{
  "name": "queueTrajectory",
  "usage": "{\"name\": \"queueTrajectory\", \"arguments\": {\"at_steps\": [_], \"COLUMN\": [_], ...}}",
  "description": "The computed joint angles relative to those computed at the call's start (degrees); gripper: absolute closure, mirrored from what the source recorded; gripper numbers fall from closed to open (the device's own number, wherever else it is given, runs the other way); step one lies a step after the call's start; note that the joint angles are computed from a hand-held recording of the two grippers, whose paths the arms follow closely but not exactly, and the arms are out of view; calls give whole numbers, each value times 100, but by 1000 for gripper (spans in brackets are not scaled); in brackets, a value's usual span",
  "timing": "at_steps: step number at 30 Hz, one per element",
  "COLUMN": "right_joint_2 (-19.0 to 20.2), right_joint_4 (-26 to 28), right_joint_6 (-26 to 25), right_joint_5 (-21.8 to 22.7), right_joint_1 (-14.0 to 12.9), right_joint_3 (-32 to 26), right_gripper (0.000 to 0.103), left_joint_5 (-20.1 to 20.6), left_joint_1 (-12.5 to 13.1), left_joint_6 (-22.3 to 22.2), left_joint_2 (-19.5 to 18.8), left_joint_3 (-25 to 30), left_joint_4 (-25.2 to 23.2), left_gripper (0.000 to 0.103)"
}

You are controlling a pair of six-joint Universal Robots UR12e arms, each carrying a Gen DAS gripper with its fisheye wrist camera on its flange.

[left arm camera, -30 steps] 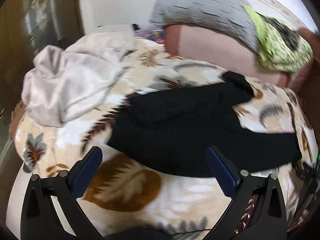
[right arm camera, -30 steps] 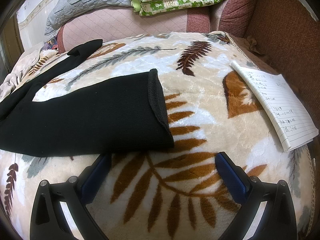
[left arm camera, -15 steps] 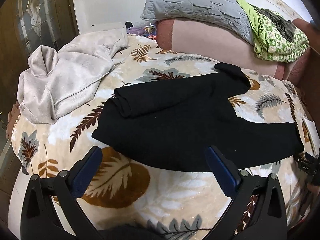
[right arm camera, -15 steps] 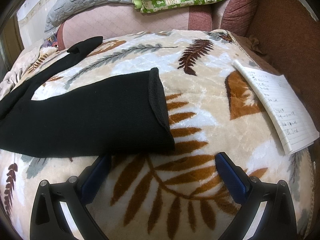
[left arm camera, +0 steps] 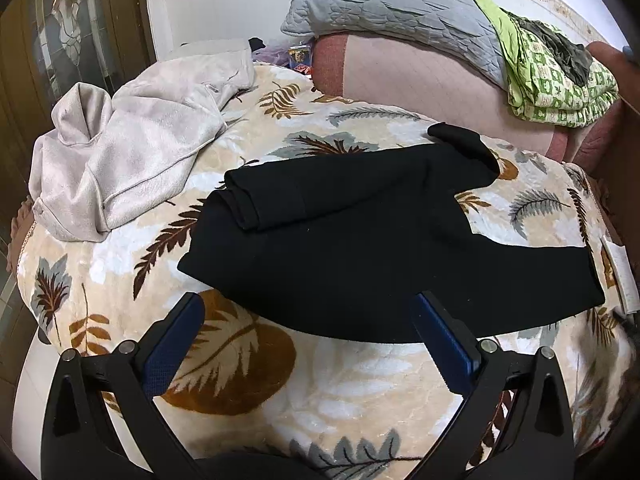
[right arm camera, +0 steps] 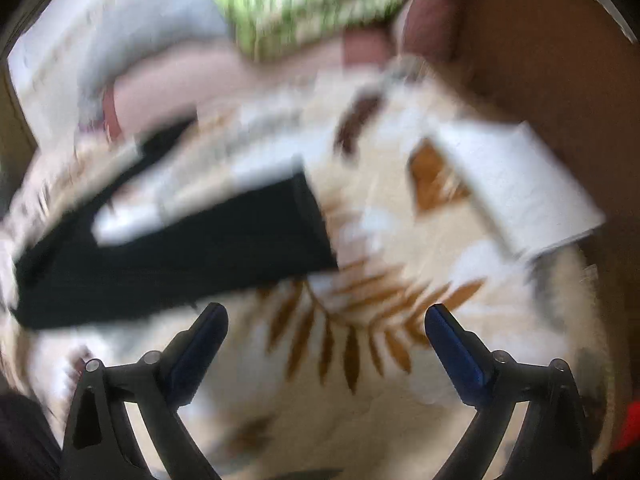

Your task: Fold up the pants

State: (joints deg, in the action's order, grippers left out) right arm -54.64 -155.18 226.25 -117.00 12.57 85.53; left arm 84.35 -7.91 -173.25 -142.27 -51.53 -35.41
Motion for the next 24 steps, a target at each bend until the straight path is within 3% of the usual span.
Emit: {"name": "queueTrajectory", "arguments": {"at_steps": [2,4,6,8,10,12,17,21,24], "right_joint_2": [13,177,338,419,433,540,747,821,853], "right_joint_4": [-1200,-2400,-2913,-2467,-1370,-482,290,1061,1396], "right_joint_6": [-443,-1318,-2088,-2213,-1877,-1778,-1955,-1510,-1215], "right_joint_5": [-674,-1279,-1450,-1229,-841,-748,-642,-580,-673], "right_joint_1": [228,474,598,582,517,497,535,513,509], "right_joint_3": [101,-9,-203,-383,-608,-905,-1273,-1477,-1582], "right_gripper": [2,0,0,0,0,1,0,0,0], "left_joint_5": [-8,-8,-5,4,-3,7,8,-96,-541], "left_joint_1": [1,-1,-4,-7,-6,-8,-9,10,95], "left_joint_6": [16,22,32,29,44,43,65,36,-141], "left_joint_2": [-10,-14,-11,-7,-9,-7,-7,38,184], "left_joint_3": [20,26,15,7,13,9,10,-65,-346], "left_joint_4": [-17,-32,-22,-13,-21,-17,-26,41,419], "left_gripper": [0,0,0,0,0,0,0,0,0]}}
